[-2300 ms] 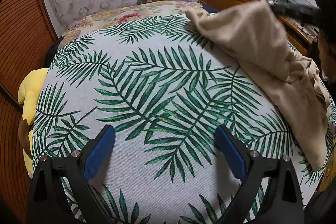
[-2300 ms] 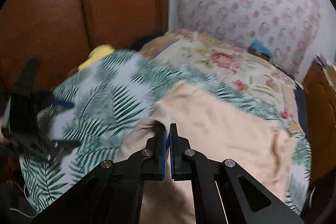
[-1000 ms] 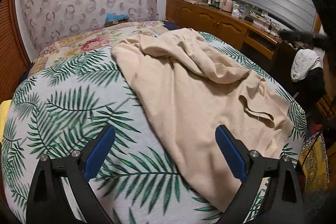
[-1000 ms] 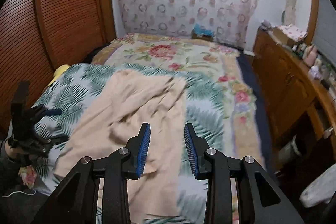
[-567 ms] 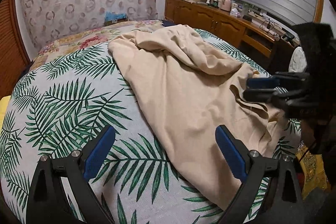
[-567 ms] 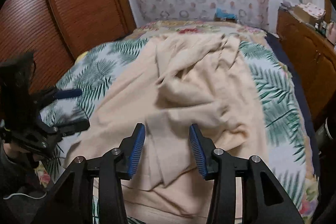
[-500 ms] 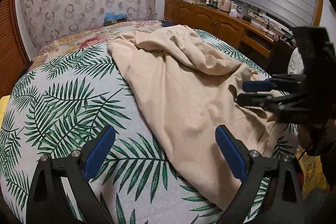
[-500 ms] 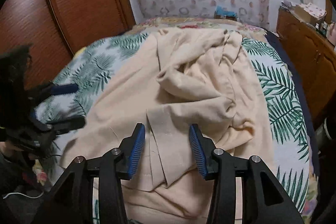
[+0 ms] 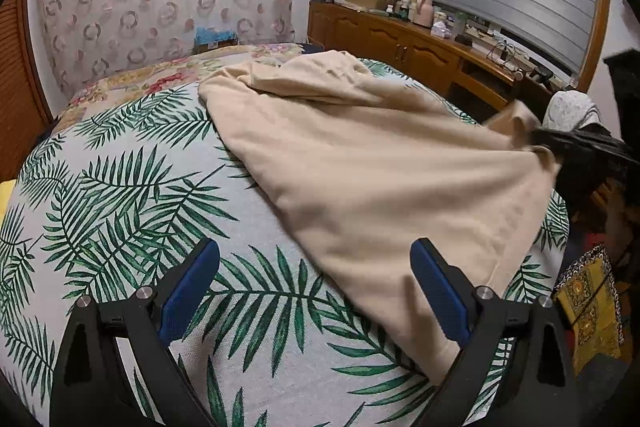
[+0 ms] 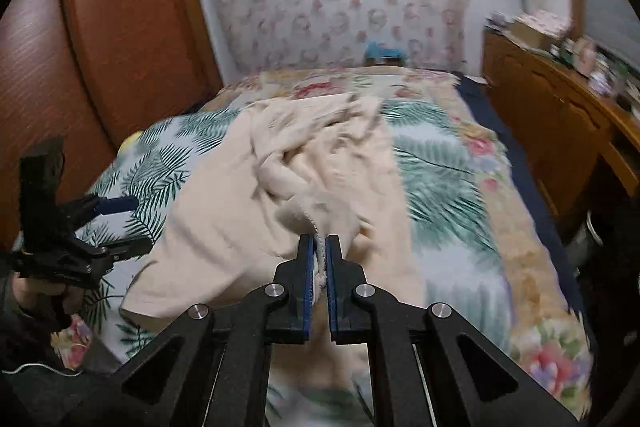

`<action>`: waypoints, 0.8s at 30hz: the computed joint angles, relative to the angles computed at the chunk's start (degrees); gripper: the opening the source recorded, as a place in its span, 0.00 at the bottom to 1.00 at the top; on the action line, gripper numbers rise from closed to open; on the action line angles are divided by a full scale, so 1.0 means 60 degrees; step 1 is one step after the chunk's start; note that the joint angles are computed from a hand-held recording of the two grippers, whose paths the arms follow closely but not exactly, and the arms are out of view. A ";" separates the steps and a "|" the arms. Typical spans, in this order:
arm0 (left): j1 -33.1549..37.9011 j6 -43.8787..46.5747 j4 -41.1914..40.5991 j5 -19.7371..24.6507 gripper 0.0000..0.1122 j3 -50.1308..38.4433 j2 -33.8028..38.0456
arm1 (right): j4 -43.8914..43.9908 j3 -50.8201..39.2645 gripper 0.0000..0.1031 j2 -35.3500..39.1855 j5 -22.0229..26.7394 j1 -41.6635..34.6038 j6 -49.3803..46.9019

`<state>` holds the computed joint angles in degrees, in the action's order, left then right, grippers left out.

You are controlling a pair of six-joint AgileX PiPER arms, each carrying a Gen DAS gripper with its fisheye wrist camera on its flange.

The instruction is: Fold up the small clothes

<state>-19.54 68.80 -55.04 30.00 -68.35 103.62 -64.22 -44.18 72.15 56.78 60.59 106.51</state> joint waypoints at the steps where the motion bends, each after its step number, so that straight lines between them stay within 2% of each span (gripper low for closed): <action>1: -0.0008 0.0077 -0.0058 0.0015 0.86 0.0032 -0.0023 | 0.0141 0.0125 0.05 -0.0074 0.0344 0.0382 0.0239; 3: -0.0014 0.0133 -0.0131 0.0045 0.86 0.0037 -0.0020 | 0.0507 0.0350 0.05 -0.0154 0.0590 0.0762 0.0440; 6: -0.0033 0.0106 -0.0164 0.0081 0.86 -0.0025 0.0053 | 0.1018 0.0451 0.05 0.0065 0.0550 0.0908 0.0446; 8: -0.0051 -0.0028 -0.0098 0.0101 0.86 -0.0137 0.0153 | 0.1068 0.0161 0.12 0.0355 0.0561 0.0610 0.0173; 10: -0.0077 -0.0223 0.0071 0.0034 0.86 -0.0285 0.0228 | 0.0919 -0.0137 0.23 0.0454 0.0279 0.0083 -0.0175; 14: -0.0048 -0.0482 0.0305 -0.0031 0.86 -0.0688 0.0349 | 0.0294 -0.1134 0.24 0.0888 -0.0321 -0.1011 -0.1313; 17: 0.0056 -0.0812 0.0491 0.0031 0.86 -0.1189 0.0509 | 0.0236 -0.2207 0.24 0.1374 -0.1606 -0.2511 -0.2827; 20: 0.0133 -0.1018 0.0605 0.0040 0.86 -0.1612 0.0617 | 0.0897 -0.3661 0.24 0.2413 -0.2735 -0.3863 -0.4474; 23: 0.0162 -0.1167 0.0716 -0.0001 0.86 -0.1904 0.0643 | 0.2796 -0.5173 0.27 0.3654 -0.4003 -0.5256 -0.6841; 24: 0.0177 -0.1196 0.0725 -0.0010 0.86 -0.1984 0.0661 | 0.3484 -0.5681 0.31 0.4077 -0.4186 -0.5617 -0.7551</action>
